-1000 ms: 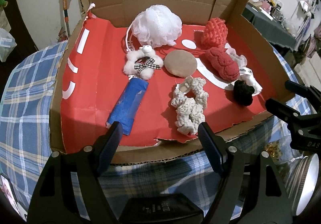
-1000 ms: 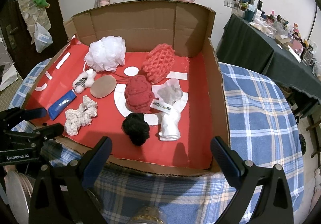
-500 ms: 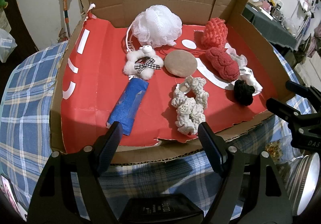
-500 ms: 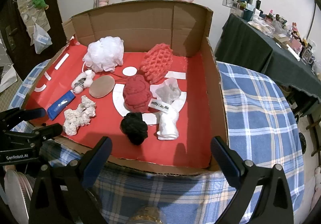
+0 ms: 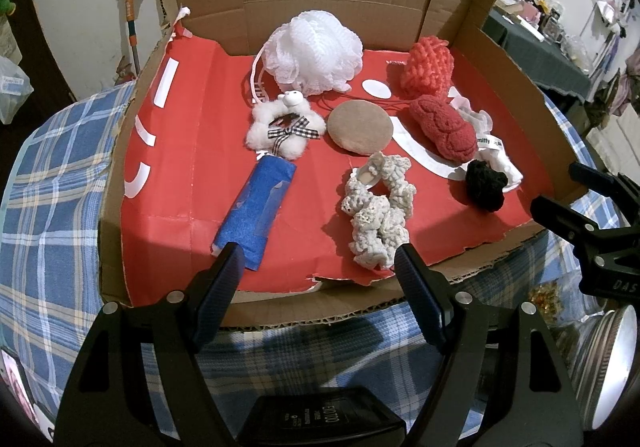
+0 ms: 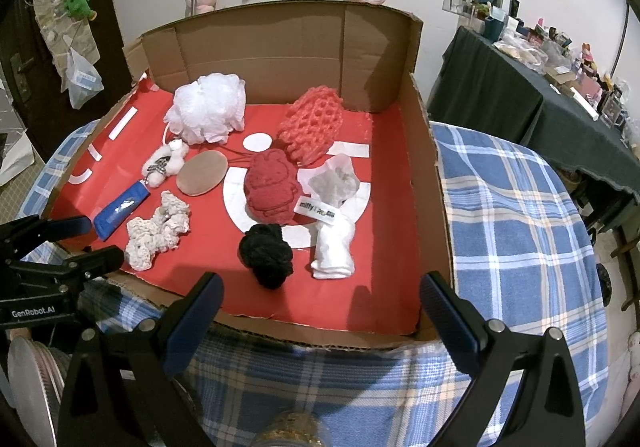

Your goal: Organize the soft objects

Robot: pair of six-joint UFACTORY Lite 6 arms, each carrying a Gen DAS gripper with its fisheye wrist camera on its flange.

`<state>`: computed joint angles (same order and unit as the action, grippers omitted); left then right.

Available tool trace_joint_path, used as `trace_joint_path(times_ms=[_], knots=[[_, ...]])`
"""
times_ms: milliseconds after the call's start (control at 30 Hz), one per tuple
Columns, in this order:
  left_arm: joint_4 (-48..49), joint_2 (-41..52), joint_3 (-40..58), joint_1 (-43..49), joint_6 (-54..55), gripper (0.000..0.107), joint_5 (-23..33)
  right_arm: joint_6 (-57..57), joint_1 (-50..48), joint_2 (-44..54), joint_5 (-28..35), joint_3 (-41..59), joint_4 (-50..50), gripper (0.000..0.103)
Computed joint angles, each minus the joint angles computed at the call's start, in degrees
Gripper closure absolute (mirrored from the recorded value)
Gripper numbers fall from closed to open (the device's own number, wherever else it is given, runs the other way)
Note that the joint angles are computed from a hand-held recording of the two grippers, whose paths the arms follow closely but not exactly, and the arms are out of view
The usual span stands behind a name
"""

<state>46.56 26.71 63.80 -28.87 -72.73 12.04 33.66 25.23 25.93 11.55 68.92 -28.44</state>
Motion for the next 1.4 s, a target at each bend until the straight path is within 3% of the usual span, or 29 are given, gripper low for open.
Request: trace_joint_path(times_ms=[1100,1400], knots=[[2.96,-0.55,-0.92,0.17,-2.81,0.03,-1.2,2.42,0.05,-0.36,-0.28,-0.62,-2.24,0.003],[13.81,-4.88,-5.0,-1.1,-14.53,0.03,-1.94,1.79,0.04,-2.53,-0.62,-1.95,-1.7,0.003]])
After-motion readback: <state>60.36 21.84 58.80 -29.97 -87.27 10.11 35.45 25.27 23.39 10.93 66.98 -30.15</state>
